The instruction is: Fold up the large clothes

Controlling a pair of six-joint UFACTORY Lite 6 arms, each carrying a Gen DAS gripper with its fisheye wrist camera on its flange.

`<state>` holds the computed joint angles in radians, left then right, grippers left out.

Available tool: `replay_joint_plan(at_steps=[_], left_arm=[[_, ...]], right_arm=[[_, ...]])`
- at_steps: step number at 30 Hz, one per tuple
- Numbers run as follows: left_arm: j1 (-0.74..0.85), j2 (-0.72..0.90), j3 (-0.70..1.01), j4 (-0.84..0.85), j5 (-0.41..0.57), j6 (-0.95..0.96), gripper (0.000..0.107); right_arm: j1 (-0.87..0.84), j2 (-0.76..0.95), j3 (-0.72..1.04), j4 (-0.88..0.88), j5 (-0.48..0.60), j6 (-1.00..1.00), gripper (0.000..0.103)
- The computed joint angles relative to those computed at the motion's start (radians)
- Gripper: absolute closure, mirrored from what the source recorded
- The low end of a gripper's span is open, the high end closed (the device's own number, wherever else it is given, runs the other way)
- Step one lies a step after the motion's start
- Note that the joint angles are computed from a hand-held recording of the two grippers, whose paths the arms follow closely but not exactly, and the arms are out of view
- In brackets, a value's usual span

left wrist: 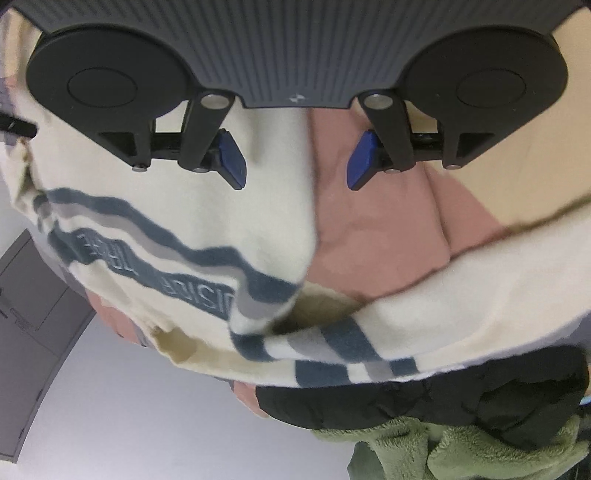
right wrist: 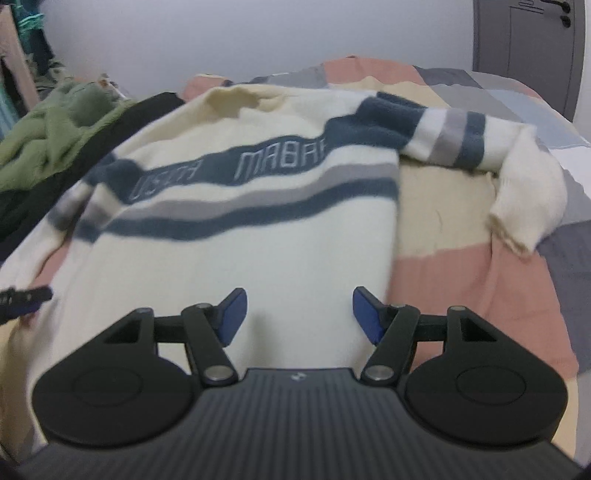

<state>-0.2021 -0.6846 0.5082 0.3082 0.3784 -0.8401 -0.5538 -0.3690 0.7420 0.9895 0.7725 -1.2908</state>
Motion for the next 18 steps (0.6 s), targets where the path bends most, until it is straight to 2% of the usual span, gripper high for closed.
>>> replay_joint_plan(at_steps=[1, 3, 6, 8, 12, 15, 18], left_arm=[[-0.030, -0.021, -0.005, 0.035, 0.029, -0.059, 0.041], [-0.097, -0.063, -0.014, 0.095, 0.098, -0.169, 0.041], [-0.155, -0.133, -0.029, 0.142, 0.166, -0.260, 0.041], [-0.164, -0.147, -0.031, 0.151, 0.188, -0.284, 0.041], [-0.122, -0.117, -0.041, 0.048, 0.151, -0.214, 0.041], [-0.095, -0.082, -0.049, -0.009, 0.109, -0.169, 0.041], [-0.052, -0.079, -0.064, -0.093, 0.072, -0.080, 0.041]], right_arm=[[-0.020, -0.022, -0.018, -0.009, 0.026, -0.007, 0.023], [-0.059, -0.043, -0.036, -0.019, 0.065, -0.014, 0.023], [-0.061, -0.042, -0.044, -0.062, 0.017, 0.036, 0.021], [-0.079, 0.028, -0.013, -0.068, 0.021, 0.100, 0.020], [-0.144, 0.291, 0.104, -0.030, 0.172, 0.216, 0.018], [-0.165, 0.346, 0.115, 0.013, 0.235, 0.193, 0.017], [-0.207, 0.390, 0.133, 0.043, 0.373, 0.178, 0.018]])
